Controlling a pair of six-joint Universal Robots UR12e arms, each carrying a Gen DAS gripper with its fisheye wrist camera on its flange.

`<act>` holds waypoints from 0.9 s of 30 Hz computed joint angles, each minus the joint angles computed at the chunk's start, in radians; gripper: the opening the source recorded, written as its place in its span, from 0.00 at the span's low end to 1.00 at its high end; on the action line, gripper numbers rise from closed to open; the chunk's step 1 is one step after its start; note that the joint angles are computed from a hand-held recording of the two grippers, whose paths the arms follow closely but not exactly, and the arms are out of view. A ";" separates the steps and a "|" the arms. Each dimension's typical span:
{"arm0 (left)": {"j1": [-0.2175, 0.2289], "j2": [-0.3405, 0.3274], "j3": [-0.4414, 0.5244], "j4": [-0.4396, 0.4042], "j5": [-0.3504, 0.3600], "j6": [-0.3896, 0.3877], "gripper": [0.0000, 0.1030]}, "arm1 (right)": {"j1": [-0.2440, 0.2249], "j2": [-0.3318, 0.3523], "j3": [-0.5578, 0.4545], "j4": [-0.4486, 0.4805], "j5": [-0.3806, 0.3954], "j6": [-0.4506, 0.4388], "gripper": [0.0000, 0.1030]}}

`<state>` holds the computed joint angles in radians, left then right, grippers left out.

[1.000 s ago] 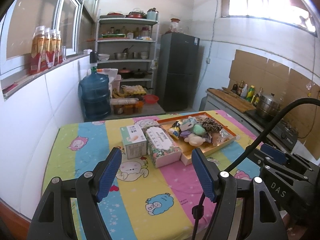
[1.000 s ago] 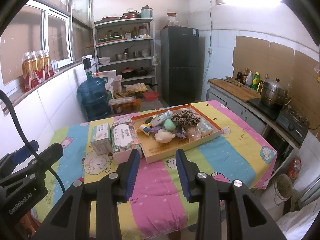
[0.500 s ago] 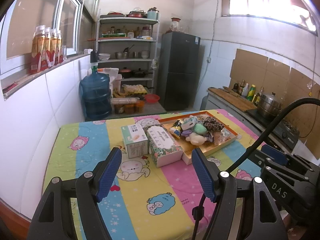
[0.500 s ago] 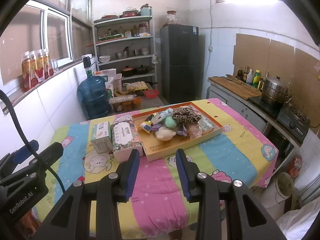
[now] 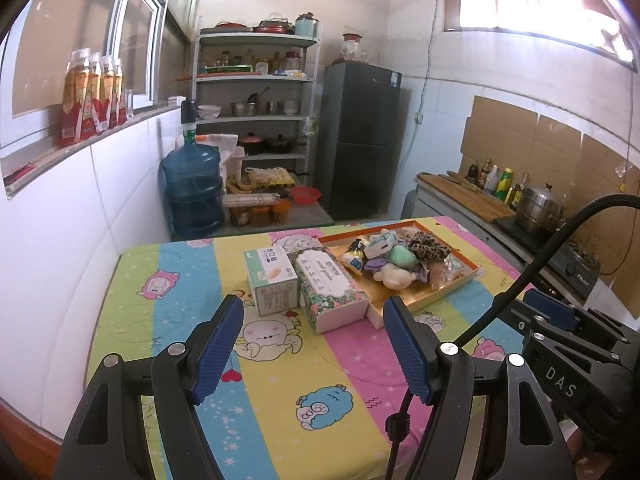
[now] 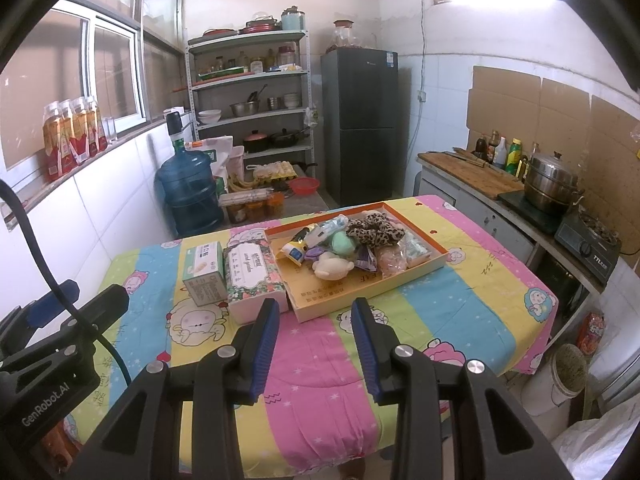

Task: Organize soft objects

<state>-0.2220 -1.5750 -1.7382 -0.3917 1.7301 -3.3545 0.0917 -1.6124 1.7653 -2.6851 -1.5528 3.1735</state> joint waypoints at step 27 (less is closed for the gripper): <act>0.000 -0.002 0.000 -0.001 -0.003 0.002 0.72 | 0.003 -0.002 0.010 -0.001 0.000 0.002 0.36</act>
<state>-0.2218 -1.5767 -1.7382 -0.3932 1.7272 -3.3521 0.0948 -1.6146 1.7748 -2.6858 -1.5531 3.1753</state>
